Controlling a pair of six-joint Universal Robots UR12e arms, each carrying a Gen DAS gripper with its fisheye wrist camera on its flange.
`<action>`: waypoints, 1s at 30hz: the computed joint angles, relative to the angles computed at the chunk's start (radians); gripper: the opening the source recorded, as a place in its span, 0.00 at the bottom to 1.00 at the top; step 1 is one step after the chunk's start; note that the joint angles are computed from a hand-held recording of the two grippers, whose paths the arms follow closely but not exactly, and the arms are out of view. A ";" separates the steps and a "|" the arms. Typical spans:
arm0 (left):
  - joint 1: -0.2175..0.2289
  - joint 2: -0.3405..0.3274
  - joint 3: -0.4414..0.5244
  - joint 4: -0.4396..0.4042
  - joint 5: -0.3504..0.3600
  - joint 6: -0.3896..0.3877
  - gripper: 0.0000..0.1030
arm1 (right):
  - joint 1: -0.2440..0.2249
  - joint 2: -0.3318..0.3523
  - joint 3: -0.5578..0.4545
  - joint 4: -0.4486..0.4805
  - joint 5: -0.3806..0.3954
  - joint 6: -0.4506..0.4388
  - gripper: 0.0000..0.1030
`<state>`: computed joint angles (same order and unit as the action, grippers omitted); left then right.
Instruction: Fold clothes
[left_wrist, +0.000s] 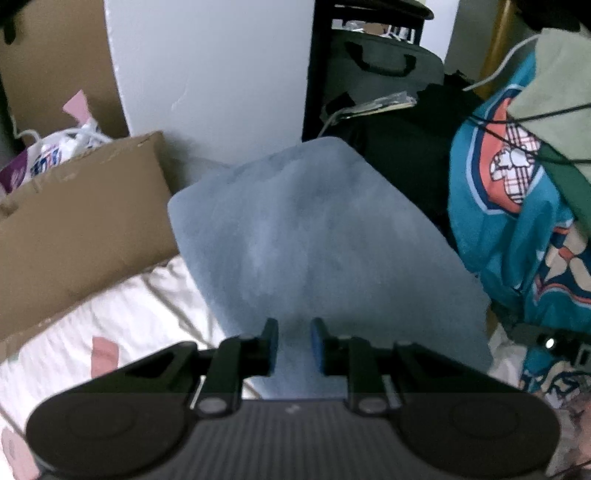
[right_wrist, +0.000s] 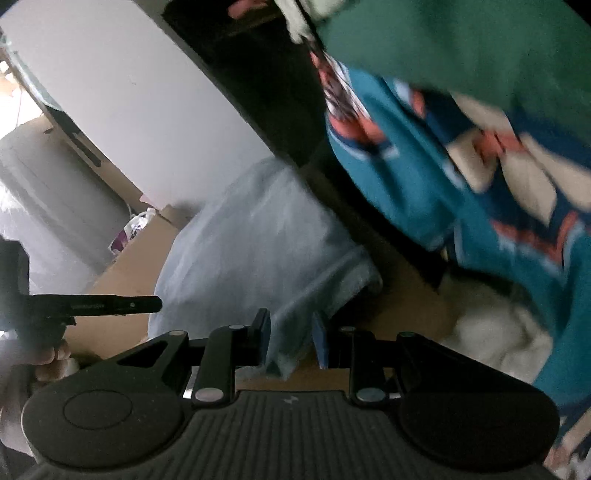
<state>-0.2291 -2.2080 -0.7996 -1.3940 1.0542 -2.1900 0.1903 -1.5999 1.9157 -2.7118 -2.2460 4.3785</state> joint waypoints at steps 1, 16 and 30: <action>-0.002 0.001 -0.009 0.015 0.010 -0.020 0.19 | -0.010 0.000 -0.003 0.013 -0.002 -0.023 0.26; -0.005 -0.030 0.024 -0.022 0.056 -0.111 0.17 | -0.136 0.055 -0.100 0.086 0.114 -0.319 0.28; -0.015 -0.109 0.147 0.011 -0.036 -0.151 0.17 | -0.230 0.116 -0.195 0.173 0.245 -0.554 0.30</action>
<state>-0.2445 -2.3169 -0.6522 -1.3832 1.0181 -2.3407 -0.0396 -1.4843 1.7208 -2.5384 -2.0008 3.8242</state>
